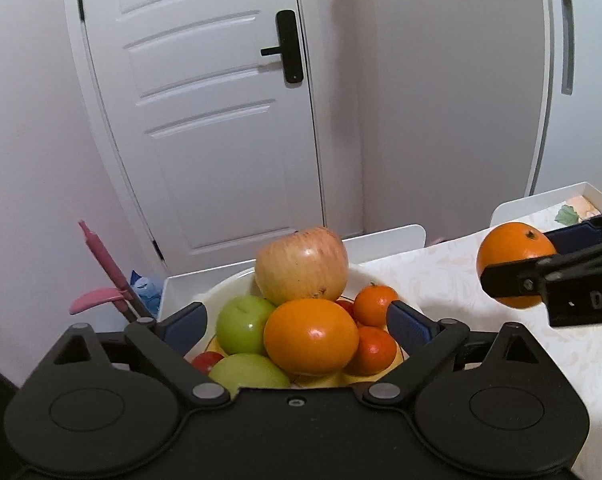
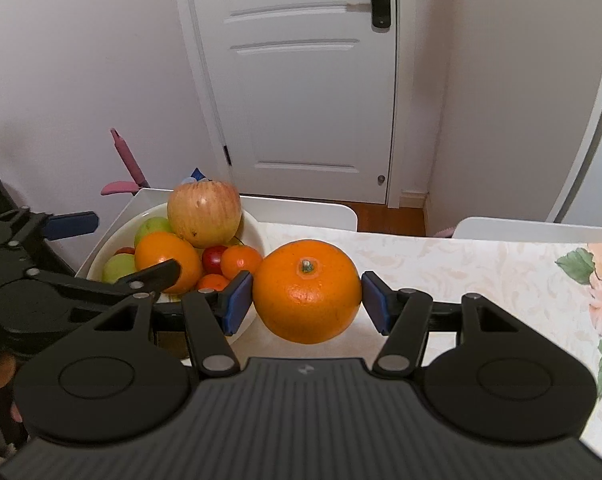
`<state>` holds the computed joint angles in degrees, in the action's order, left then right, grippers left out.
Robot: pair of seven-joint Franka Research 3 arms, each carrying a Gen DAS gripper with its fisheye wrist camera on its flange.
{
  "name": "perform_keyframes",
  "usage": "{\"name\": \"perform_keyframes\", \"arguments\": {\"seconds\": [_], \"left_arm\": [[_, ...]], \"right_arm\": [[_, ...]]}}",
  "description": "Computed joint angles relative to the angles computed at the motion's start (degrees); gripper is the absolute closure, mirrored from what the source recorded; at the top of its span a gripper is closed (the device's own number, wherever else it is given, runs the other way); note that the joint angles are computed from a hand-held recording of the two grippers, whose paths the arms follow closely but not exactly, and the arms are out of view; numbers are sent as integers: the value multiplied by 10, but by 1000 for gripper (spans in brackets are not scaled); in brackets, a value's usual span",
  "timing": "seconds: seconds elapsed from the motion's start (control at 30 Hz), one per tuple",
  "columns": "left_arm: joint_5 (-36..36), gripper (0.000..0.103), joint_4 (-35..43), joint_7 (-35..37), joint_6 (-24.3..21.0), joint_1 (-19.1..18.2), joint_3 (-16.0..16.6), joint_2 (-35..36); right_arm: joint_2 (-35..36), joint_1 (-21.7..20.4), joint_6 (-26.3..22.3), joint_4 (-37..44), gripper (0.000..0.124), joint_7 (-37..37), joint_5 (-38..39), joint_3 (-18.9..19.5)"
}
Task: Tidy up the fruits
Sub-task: 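Release the orange in the bowl with the left tool while the right tool releases its orange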
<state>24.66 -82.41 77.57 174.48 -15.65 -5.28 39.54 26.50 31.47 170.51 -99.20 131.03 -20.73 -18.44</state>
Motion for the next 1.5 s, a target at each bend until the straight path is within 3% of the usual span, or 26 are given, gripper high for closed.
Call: {"name": "perform_keyframes", "arguments": {"seconds": [0.33, 0.5, 0.87, 1.23, 1.3, 1.37, 1.43, 1.5], "left_arm": [[51, 3, -108, -128, 6, -53, 86, -85], [87, 0, -143, -193, -14, -57, 94, -116], [132, 0, -171, -258, -59, -21, 55, -141], [149, 0, -187, -270, -52, -3, 42, -146], [150, 0, -190, -268, -50, -1, 42, -148], [144, 0, -193, -258, -48, 5, 36, -150], [141, 0, -195, -252, -46, 8, 35, -151], [136, 0, -196, -241, -43, 12, 30, -150]], "right_arm": [[1, -52, 11, 9, 50, -109, 63, 63], [11, -67, 13, 22, 50, -174, 107, 92], [64, -73, 29, 64, 50, -283, 190, 127], [86, -55, 47, 75, 49, -326, 235, 117], [88, -64, 49, 79, 41, -340, 246, 131], [86, -38, 62, 73, 27, -328, 246, 100], [86, 2, 74, 63, 25, -304, 240, 54], [84, 11, 75, 58, 25, -299, 240, 43]]}}
